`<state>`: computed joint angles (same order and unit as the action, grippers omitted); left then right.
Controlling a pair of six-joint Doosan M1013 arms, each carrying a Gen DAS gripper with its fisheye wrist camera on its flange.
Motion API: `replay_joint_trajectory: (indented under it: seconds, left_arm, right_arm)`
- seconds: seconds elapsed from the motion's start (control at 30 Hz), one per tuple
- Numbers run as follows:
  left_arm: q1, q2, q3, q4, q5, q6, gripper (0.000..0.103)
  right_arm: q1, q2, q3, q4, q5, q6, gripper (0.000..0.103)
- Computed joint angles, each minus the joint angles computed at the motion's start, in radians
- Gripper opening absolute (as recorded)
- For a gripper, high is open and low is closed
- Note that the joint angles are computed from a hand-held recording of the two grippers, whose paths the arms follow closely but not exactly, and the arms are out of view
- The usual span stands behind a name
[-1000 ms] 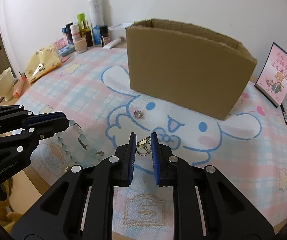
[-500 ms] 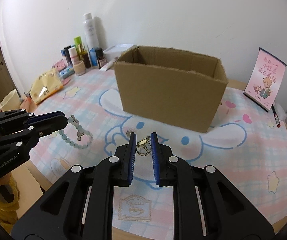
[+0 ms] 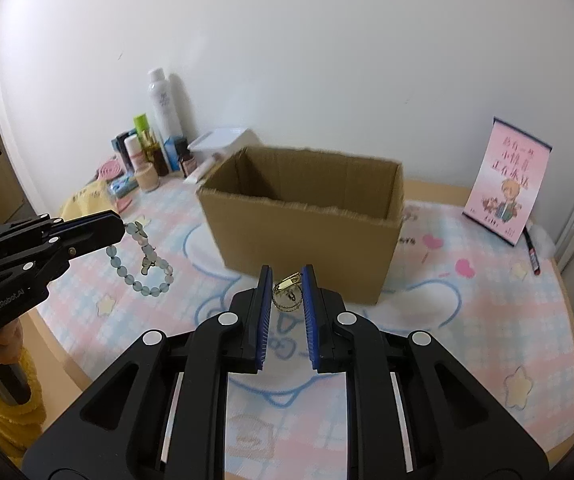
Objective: Organize jewelry
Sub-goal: 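Carry the gold ring and pale blue bracelet into the box and open both grippers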
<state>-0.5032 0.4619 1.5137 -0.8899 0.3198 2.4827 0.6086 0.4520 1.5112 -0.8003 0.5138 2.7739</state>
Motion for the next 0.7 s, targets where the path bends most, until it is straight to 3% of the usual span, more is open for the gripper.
replay_joint_trajectory:
  seconds: [0.33,0.7]
  left_arm:
    - [-0.007,0.042,-0.117,0.001,0.054,-0.031,0.008]
    - [-0.023,0.117,-0.255,0.143,0.089,-0.160,0.008]
  right_arm:
    - [-0.054,0.004,-0.053,0.076,0.005,-0.078,0.014]
    - [-0.102,0.035,-0.117,0.231,0.007,-0.205,0.014]
